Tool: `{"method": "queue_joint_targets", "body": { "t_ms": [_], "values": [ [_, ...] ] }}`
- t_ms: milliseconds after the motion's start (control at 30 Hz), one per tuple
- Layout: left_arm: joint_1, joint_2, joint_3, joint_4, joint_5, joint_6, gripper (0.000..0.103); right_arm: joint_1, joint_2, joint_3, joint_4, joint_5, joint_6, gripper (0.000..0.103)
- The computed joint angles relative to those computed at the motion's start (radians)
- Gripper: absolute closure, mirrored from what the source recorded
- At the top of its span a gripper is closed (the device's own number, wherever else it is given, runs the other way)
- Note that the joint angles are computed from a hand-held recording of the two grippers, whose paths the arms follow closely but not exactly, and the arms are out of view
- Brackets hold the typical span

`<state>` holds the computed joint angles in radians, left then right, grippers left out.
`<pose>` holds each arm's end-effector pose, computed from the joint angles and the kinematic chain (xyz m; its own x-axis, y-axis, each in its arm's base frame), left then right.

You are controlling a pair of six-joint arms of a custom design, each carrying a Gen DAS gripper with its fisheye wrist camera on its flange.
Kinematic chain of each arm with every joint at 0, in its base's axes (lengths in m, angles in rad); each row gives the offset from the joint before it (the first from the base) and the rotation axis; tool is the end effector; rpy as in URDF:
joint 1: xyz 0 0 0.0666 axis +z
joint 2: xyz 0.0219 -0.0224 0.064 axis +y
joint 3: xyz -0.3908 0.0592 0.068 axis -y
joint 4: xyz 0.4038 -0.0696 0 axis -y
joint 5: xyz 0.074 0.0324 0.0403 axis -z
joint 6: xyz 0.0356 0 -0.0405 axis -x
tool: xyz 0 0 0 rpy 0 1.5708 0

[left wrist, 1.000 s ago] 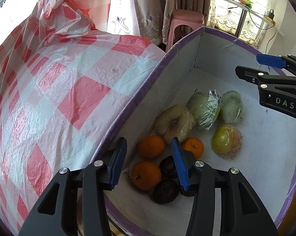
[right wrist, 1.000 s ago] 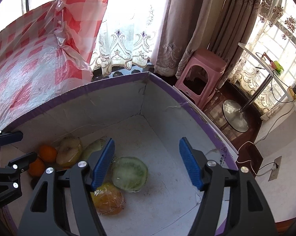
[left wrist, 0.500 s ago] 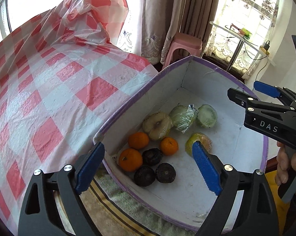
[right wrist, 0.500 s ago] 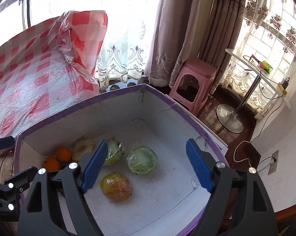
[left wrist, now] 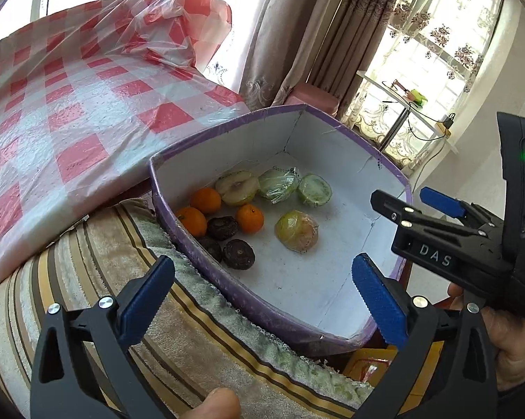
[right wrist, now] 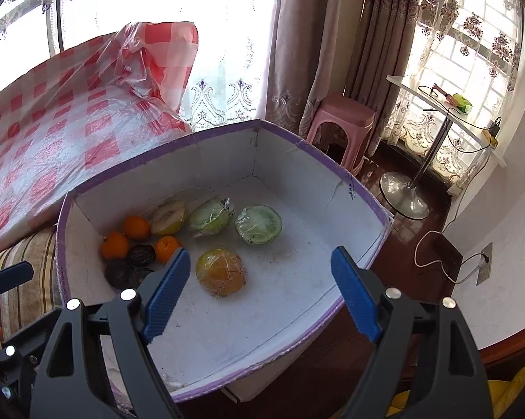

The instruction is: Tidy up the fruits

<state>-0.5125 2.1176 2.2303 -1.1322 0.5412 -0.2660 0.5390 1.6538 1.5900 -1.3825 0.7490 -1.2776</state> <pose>0.6349 -0.3787 0.3853 -0.5440 0.5646 -0.6207 0.8276 0.4832 -0.2857 0.4737 0.2546 0.3893 -0.5365 0.4961 -0.6827 0.7276 0.6818 -0.0764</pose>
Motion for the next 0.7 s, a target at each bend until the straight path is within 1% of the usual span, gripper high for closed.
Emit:
{"method": "queue_joint_targets", "body": {
  "t_ms": [33, 167, 267, 333, 533, 700],
  "values": [
    [0.001, 0.003, 0.003, 0.003, -0.001, 0.011, 0.005, 0.001, -0.001, -0.008, 0.007, -0.009, -0.004, 0.020],
    [0.004, 0.033, 0.042, -0.029, -0.009, 0.036, 0.005, -0.003, 0.004, -0.025, 0.035, -0.037, -0.001, 0.020],
    [0.002, 0.050, 0.068, -0.049, -0.055, 0.050, 0.005, -0.007, 0.006, -0.032, 0.051, -0.047, -0.004, 0.020],
    [0.005, 0.057, 0.074, -0.055, -0.046, 0.051, 0.005, -0.007, 0.010, -0.033, 0.058, -0.052, -0.001, 0.020],
    [0.007, 0.055, 0.068, -0.038, -0.053, 0.057, 0.005, -0.011, 0.023, -0.022, 0.075, -0.057, 0.024, 0.020],
    [0.000, 0.065, 0.087, -0.035, -0.062, 0.061, 0.005, -0.011, 0.026, -0.015, 0.057, -0.047, 0.015, 0.020]
  ]
}}
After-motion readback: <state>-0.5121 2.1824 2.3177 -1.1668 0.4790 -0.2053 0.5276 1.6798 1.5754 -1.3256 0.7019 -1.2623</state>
